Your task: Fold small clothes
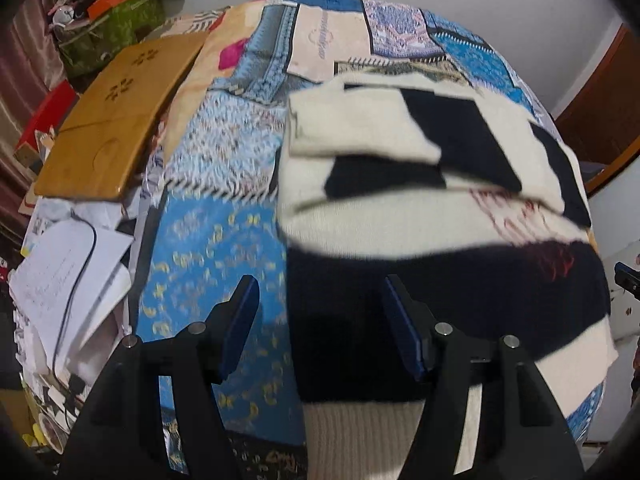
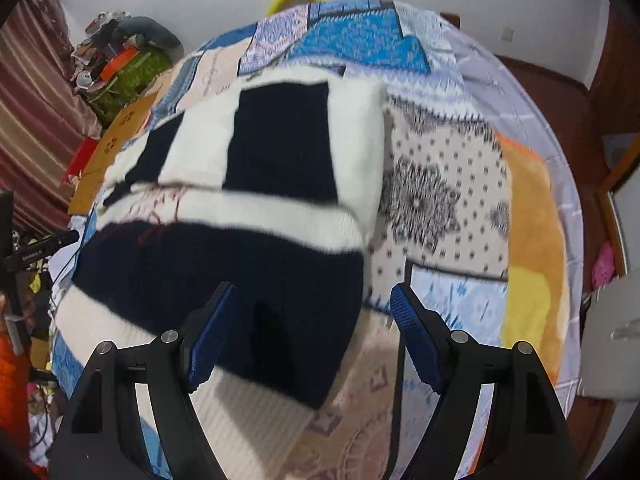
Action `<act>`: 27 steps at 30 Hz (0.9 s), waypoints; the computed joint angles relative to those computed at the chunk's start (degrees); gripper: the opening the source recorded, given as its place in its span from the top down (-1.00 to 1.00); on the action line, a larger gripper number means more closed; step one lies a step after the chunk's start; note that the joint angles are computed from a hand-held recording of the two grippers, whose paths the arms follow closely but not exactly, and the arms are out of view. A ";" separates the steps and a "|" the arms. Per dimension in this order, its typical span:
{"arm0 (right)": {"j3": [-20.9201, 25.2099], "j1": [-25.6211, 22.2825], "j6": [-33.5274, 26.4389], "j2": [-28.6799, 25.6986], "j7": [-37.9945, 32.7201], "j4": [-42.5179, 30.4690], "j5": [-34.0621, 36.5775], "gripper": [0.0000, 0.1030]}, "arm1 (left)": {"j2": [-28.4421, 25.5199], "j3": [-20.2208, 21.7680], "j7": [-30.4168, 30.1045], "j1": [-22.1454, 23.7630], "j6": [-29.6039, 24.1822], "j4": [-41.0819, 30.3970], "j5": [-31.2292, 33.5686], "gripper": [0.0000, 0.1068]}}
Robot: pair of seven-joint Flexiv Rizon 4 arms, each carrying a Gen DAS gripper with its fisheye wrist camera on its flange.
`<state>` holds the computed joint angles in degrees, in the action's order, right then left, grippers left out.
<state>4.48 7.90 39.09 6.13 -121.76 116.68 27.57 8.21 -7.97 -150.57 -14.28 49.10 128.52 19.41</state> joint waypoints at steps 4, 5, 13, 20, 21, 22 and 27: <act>0.06 -0.01 -0.92 1.28 -0.70 1.68 0.01 -0.47 | 0.46 0.37 -0.84 -0.72 2.34 2.93 -2.31 -0.18; 0.04 0.05 -1.00 1.54 -0.89 2.05 0.14 -0.47 | 0.58 0.48 -0.75 -0.85 3.00 3.62 -3.00 -0.18; -0.28 0.45 -1.59 1.50 -1.19 3.46 1.40 -0.47 | 0.30 0.51 0.34 -1.20 7.26 6.90 -7.15 -0.18; -0.41 0.60 -2.68 0.99 -1.53 2.95 3.68 -0.47 | -1.35 0.32 -1.52 -1.65 11.42 8.13 -7.69 -0.18; -0.57 0.59 -3.43 0.84 -1.79 2.68 4.27 -0.47 | -1.36 0.57 -1.77 -1.78 12.91 8.82 -8.21 -0.18; -0.74 0.52 -4.29 0.63 -1.91 2.37 4.79 -0.44 | -1.38 0.75 -1.85 -1.85 14.05 9.36 -8.69 -0.18; -1.06 -0.02 -6.70 0.66 -4.25 1.53 7.90 0.05 | -1.31 0.89 -0.31 -2.41 18.46 11.03 -11.25 0.19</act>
<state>3.41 7.88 32.40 6.79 -126.01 118.21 35.46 6.89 -7.07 -150.88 -16.69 67.56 139.55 8.16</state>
